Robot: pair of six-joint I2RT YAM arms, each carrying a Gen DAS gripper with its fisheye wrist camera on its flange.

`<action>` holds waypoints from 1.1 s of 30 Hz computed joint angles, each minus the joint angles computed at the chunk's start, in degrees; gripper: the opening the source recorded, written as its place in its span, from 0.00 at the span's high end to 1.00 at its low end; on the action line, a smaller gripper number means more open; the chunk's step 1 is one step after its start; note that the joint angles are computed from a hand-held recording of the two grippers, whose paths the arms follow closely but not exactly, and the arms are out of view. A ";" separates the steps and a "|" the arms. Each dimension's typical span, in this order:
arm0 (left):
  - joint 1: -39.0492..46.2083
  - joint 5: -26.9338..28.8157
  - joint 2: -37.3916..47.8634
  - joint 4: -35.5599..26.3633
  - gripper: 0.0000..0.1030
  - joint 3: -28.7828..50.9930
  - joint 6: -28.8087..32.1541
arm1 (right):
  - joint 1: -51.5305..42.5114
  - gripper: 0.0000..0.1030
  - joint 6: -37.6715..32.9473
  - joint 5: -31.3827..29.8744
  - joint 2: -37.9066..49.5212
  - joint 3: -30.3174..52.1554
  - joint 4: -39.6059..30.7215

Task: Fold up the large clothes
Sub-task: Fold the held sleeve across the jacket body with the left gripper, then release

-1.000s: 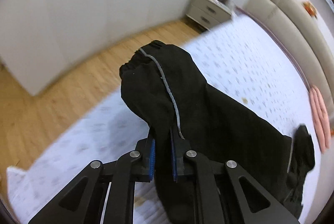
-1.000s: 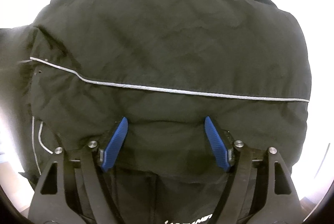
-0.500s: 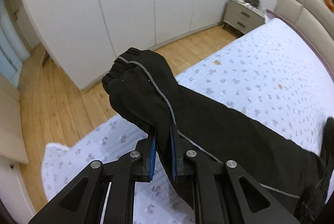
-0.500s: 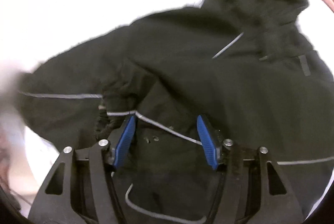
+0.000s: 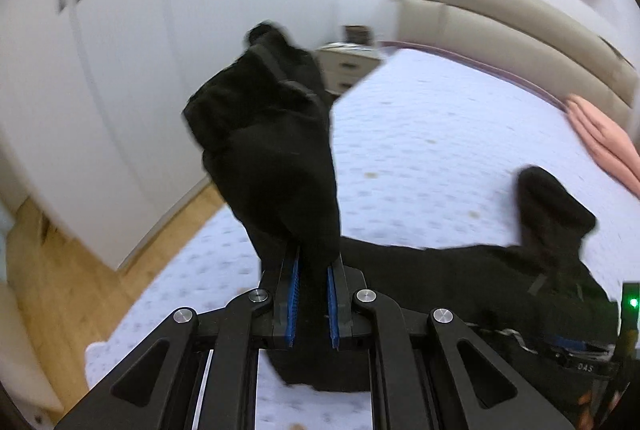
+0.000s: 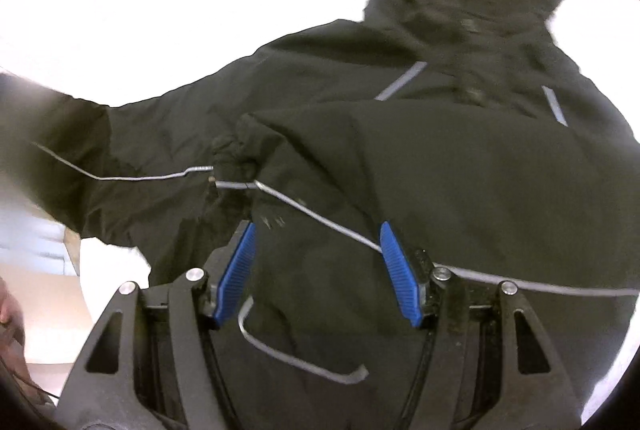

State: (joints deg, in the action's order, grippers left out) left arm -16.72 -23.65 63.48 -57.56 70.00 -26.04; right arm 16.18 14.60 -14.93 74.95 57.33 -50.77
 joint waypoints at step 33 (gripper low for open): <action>-45.37 16.33 30.39 11.51 0.33 4.48 -18.85 | -51.11 0.36 -41.28 -11.65 -13.69 -5.94 -27.56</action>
State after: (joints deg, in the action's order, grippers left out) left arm -62.09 -7.32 93.87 -46.05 74.48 -44.89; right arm -34.93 -26.68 -26.58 61.26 51.39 -78.32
